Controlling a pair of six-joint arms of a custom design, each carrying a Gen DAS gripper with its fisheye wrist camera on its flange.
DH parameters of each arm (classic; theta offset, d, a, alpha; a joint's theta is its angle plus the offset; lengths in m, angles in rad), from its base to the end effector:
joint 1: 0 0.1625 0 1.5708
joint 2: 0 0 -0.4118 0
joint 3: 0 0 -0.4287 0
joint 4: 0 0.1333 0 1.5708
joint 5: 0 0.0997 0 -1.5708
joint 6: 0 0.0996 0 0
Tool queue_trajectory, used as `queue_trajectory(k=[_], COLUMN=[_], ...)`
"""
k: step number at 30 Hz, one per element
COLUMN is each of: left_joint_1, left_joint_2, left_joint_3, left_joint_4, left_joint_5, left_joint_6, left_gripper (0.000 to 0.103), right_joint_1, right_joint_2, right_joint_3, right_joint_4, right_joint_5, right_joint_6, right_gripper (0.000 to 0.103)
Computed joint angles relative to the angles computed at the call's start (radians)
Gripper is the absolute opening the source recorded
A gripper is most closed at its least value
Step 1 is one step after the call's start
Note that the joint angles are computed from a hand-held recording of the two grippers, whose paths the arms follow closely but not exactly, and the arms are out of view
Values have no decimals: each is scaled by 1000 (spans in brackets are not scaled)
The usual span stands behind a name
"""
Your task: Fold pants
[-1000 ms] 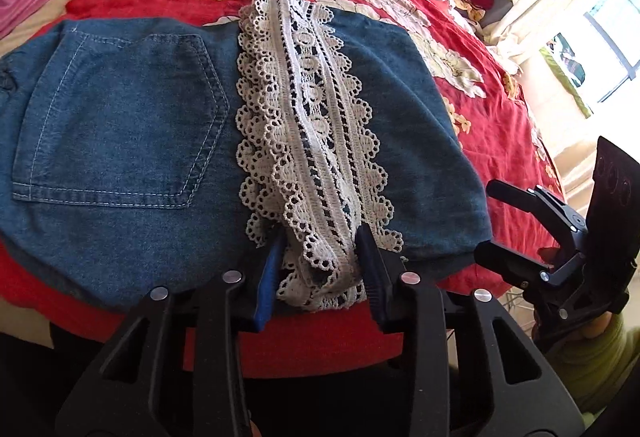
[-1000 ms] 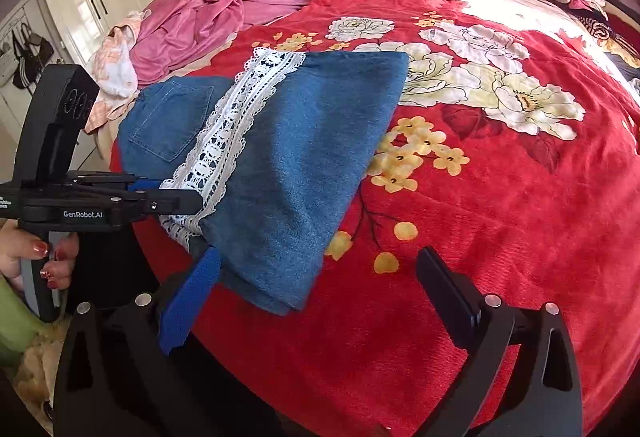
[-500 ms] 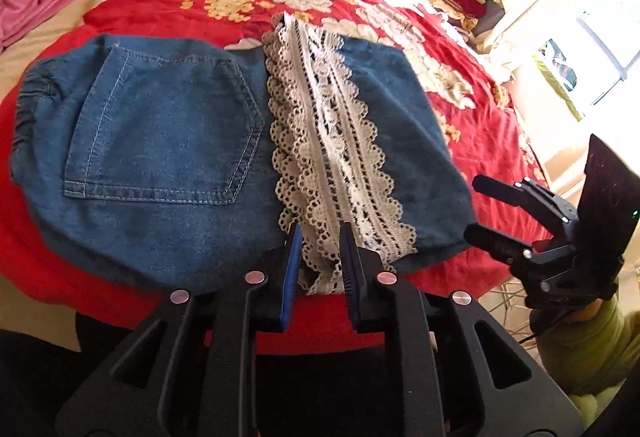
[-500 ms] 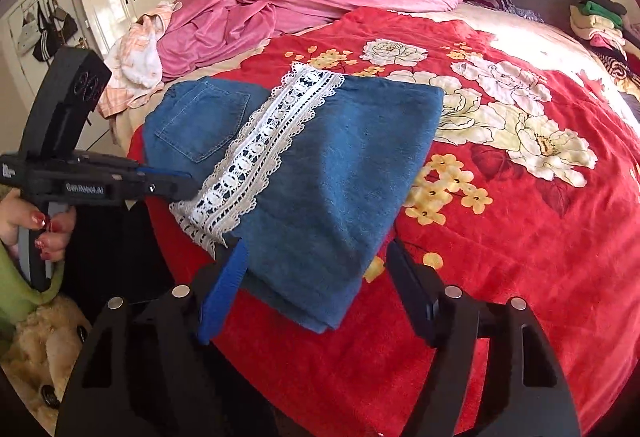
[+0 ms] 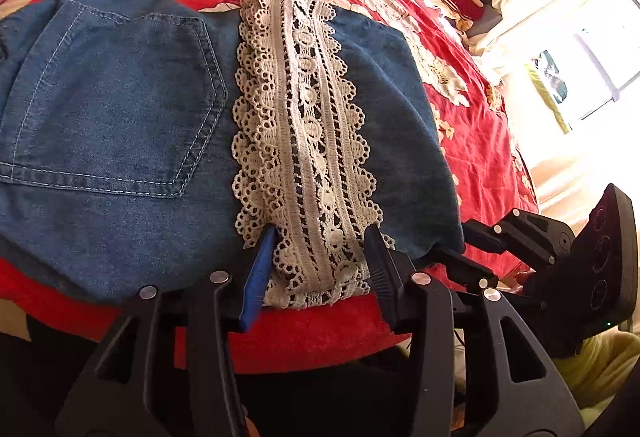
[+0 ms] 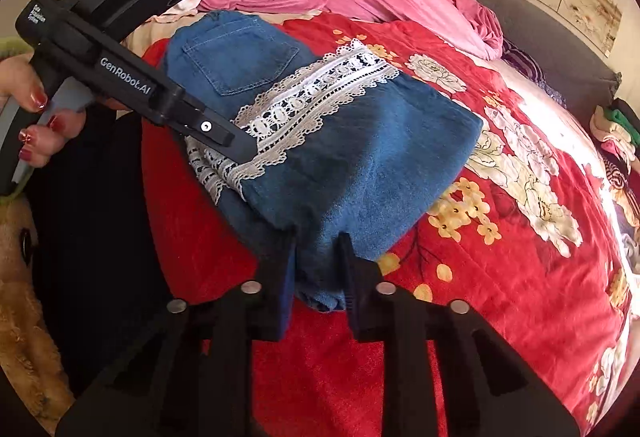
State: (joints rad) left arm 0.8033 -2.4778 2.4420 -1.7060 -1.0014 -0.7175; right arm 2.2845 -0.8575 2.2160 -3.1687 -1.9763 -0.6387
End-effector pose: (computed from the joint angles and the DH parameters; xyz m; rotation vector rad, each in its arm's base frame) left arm -0.0158 -0.2857 0.3659 -0.0002 2.7469 -0.7168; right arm 0.3842 -0.3001 -0.0104 1.6530 -2.1677 0.3486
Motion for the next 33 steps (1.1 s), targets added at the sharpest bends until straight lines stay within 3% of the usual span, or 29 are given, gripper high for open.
queue_trajectory(k=[1,3,5,10,14,17,18,23,25,27,29,33], left_joint_1=[-6,-16,-69,-83,-57,-78,-79,-77,-78,-88,-111,-148], left_joint_2=[-3,-21,-52,-64,-49,-43,-43,-46,-48,-54,-61,-75], left_joint_3=[-5,-15,-26,-50,-48,-48,-47,-39,-39,-40,-45,-55], left_joint_4=[17,39,116,230,229,251,250,235,235,239,265,309], left_joint_5=[9,-3,30,52,49,67,67,73,73,77,94,123], left_joint_6=[-6,-6,-43,-97,-93,-106,-104,-93,-94,-95,-114,-152], left_gripper=[11,11,11,11,14,16,16,21,24,34,34,42], right_joint_1=[-2,5,9,25,-4,-20,-21,-18,-6,-6,-16,-20], right_joint_2=[-11,-27,-35,18,-50,-90,-87,-10,27,54,62,36], right_joint_3=[3,9,9,-7,-3,1,-4,-76,-97,-101,-78,-72], right_joint_4=[12,26,43,72,152,126,94,80,106,133,77,108], right_joint_5=[13,18,38,-12,83,144,144,110,41,-22,-13,3], right_joint_6=[2,-4,-15,-43,43,82,97,153,156,165,168,211], right_gripper=[13,13,13,32,36,39,44,48,51,53,54,66])
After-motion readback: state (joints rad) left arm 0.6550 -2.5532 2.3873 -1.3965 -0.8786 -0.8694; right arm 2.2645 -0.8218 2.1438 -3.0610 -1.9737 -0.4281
